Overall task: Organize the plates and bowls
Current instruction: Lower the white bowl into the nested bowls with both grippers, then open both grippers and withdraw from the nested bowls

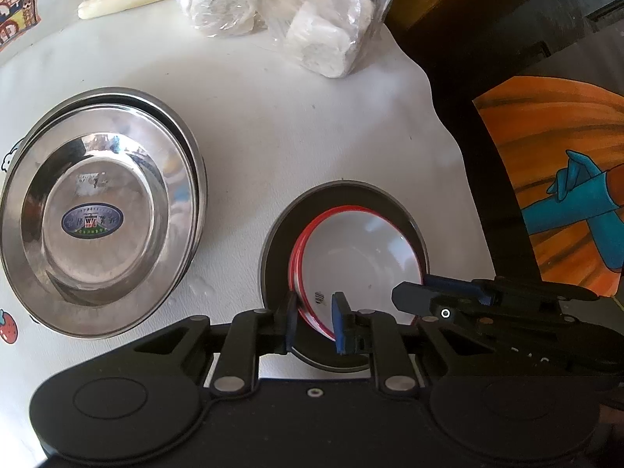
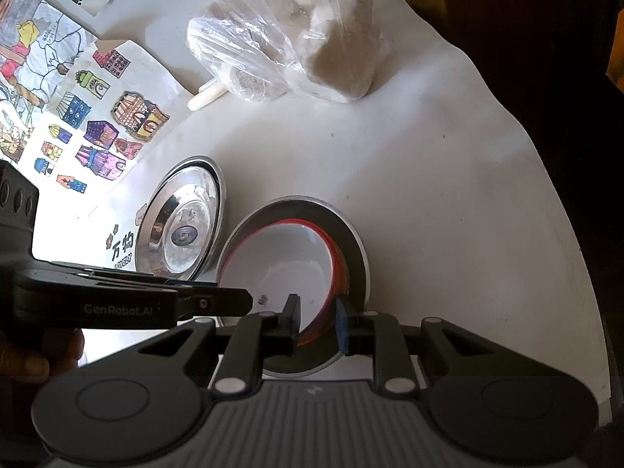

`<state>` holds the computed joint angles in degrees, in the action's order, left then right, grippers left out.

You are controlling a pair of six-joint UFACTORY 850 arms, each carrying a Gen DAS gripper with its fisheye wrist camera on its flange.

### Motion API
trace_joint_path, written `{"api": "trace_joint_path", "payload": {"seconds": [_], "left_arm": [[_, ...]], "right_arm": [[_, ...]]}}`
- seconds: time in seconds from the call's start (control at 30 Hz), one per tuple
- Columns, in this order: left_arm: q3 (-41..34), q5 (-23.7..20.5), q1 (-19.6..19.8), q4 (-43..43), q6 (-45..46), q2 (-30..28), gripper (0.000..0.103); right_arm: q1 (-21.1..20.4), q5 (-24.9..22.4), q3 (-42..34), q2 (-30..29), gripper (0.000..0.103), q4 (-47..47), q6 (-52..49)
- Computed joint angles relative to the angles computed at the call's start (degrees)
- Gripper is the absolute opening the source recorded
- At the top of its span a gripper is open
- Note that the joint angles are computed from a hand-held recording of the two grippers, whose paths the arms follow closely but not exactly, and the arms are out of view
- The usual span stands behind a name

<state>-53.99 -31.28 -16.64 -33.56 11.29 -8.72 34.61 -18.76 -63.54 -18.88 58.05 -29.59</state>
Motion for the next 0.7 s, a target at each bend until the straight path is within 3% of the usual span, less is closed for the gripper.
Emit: {"api": "trace_joint_path", "payload": {"seconds": [0.33, 0.53, 0.63, 0.7], "left_arm": [[0.3, 0.6, -0.1, 1.6, -2.1, 1.0, 0.023], [0.5, 1.8, -0.2, 3.4, -5.1, 2.0, 0.031], [0.7, 2.8, -0.3, 5.4, -7.3, 2.6, 0.043], [0.9, 3.4, -0.4, 7.2, -9.3, 3.0, 0.059]], "right_arm": [[-0.4, -0.6, -0.4, 0.0, 0.024, -0.9, -0.8], [-0.6, -0.1, -0.1, 1.0, 0.024, -1.6, -2.0], [-1.0, 0.0, 0.0, 1.3, 0.027, -1.3, -2.7], [-1.3, 0.0, 0.0, 1.5, 0.029, -1.2, -3.1]]}}
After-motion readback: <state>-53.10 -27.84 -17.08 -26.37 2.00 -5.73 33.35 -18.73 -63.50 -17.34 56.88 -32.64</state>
